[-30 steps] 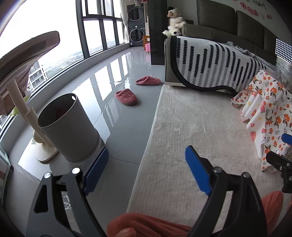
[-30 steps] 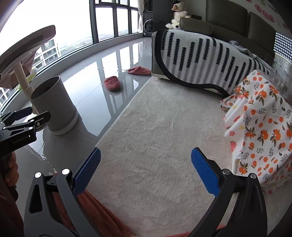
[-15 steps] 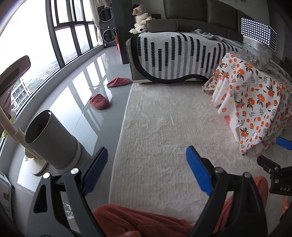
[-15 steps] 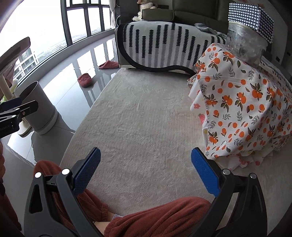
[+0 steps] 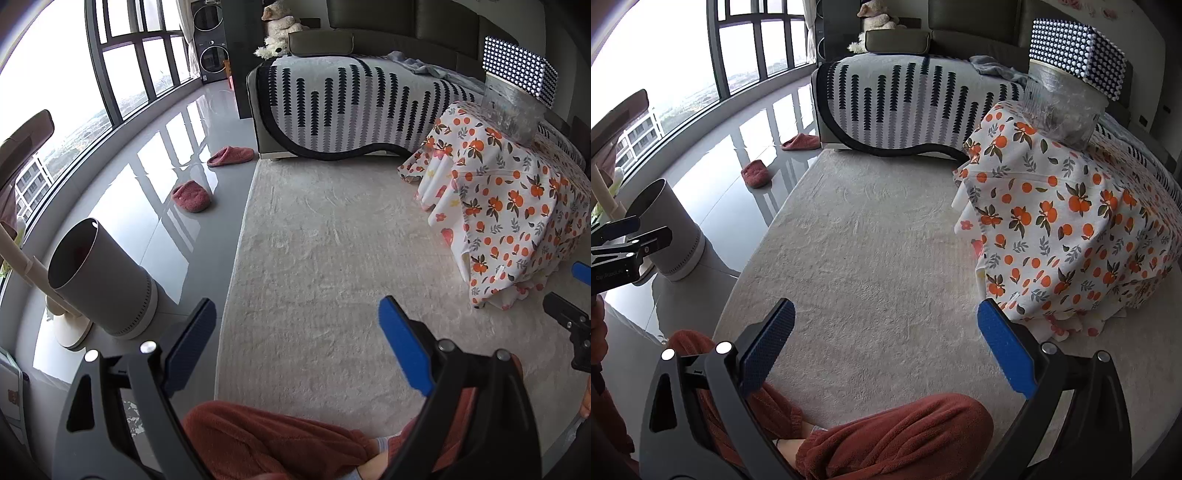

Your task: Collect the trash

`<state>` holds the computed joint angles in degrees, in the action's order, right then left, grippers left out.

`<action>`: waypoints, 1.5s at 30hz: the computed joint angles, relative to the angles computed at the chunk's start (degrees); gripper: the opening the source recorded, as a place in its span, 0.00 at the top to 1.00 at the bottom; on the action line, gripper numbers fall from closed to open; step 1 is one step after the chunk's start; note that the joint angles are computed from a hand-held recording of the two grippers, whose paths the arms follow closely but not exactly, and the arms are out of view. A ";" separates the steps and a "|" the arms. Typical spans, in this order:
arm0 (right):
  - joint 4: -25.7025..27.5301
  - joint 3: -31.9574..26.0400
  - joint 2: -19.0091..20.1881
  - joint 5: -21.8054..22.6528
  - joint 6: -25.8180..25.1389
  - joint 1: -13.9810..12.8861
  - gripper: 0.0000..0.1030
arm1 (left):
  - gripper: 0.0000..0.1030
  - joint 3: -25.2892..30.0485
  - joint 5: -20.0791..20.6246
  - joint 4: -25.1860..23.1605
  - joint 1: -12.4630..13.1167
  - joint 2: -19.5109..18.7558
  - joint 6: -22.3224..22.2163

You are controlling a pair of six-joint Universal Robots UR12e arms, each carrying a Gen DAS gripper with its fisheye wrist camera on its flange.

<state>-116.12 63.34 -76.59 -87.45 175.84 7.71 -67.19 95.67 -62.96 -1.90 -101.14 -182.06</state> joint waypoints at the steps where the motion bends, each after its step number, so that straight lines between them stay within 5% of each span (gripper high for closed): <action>1: -0.09 -0.09 -0.03 -0.26 0.11 0.08 0.07 | 0.13 0.08 -0.15 -0.12 -0.01 0.01 0.06; 45: -0.87 -0.74 -0.09 -0.55 0.13 0.32 0.07 | 0.13 0.46 -0.20 -0.12 -0.93 0.12 2.45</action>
<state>-116.99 62.61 -76.68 -87.99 175.97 8.03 -66.73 95.46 -63.08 -2.83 -101.03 -179.61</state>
